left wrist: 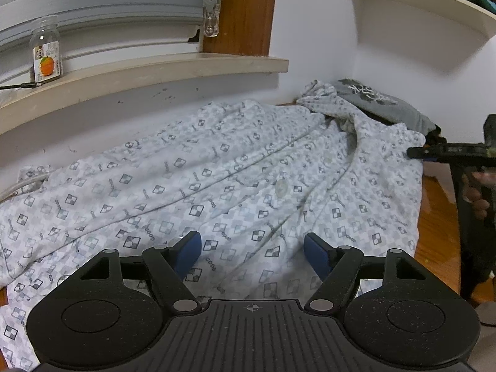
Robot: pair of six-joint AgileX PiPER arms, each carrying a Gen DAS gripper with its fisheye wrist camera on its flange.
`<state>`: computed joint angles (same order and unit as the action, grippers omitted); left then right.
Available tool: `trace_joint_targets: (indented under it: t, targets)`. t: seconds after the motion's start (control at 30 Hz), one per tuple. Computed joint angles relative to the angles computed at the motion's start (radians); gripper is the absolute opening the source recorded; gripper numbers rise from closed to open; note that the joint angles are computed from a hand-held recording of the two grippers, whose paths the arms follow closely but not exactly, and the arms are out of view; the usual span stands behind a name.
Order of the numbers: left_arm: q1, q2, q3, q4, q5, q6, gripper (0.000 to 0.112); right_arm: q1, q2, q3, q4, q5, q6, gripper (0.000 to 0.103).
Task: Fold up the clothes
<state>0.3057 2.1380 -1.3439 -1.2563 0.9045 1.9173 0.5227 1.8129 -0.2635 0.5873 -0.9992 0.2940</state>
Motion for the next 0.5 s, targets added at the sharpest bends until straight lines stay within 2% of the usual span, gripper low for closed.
trace_joint_targets:
  t: [0.03, 0.07, 0.13, 0.23, 0.3, 0.4, 0.5]
  targets:
    - [0.001, 0.001, -0.001, 0.0, 0.003, -0.003, 0.076, -0.022, 0.007, -0.006, -0.01, 0.005, -0.001, 0.011]
    - [0.002, 0.001, -0.003, 0.001, 0.004, -0.005, 0.076, -0.057, 0.014, 0.002, -0.055, -0.009, 0.035, 0.006]
    - [0.006, 0.004, -0.006, 0.0, 0.011, -0.008, 0.076, -0.11, 0.026, 0.041, -0.124, -0.083, 0.119, 0.004]
    - [0.019, 0.011, -0.012, -0.009, 0.033, -0.015, 0.076, -0.084, 0.0, 0.095, -0.058, -0.169, 0.105, 0.003]
    - [0.024, 0.019, -0.024, -0.003, 0.045, -0.029, 0.076, -0.064, -0.027, 0.11, -0.01, -0.162, 0.06, 0.002]
    - [0.022, 0.025, -0.035, 0.005, 0.046, -0.043, 0.076, -0.015, 0.022, 0.078, 0.106, -0.135, -0.042, 0.001]
    - [0.021, 0.028, -0.039, 0.008, 0.047, -0.05, 0.076, -0.029, 0.063, 0.091, 0.092, -0.179, 0.001, 0.001]
